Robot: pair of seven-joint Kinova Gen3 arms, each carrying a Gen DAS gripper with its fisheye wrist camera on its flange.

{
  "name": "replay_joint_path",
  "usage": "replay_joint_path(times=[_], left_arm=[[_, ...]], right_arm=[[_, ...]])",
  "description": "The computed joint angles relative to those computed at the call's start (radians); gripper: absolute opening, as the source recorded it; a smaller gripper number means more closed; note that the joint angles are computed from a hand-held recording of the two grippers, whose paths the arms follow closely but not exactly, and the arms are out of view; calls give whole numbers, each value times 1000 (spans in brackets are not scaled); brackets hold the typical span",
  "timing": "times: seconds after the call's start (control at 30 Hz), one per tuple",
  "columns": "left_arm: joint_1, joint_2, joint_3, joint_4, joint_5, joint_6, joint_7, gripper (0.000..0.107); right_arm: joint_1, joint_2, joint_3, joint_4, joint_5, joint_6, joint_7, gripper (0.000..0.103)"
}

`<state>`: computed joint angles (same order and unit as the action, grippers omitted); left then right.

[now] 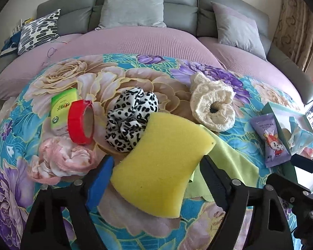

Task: Organize soft objects
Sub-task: 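Move the left tool to the yellow-green scrub sponge and close on it, then lift the yellow scrub sponge up from the bed with the left tool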

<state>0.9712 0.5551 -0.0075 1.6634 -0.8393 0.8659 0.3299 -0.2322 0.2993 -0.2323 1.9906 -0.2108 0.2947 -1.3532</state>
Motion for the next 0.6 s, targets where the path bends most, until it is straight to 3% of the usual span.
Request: replay_joint_path(times=[0.2, 0.4, 0.6], left_arm=[[5, -9, 1, 1, 7, 1, -12, 71], [43, -41, -5, 21, -69, 23, 68, 69], [77, -65, 22, 13, -103, 171, 164, 69]], right_arm=[[-3, 1, 5, -3, 2, 5, -2, 103], [0, 2, 2, -3, -2, 5, 2, 103], [90, -18, -65, 25, -73, -54, 64, 103]])
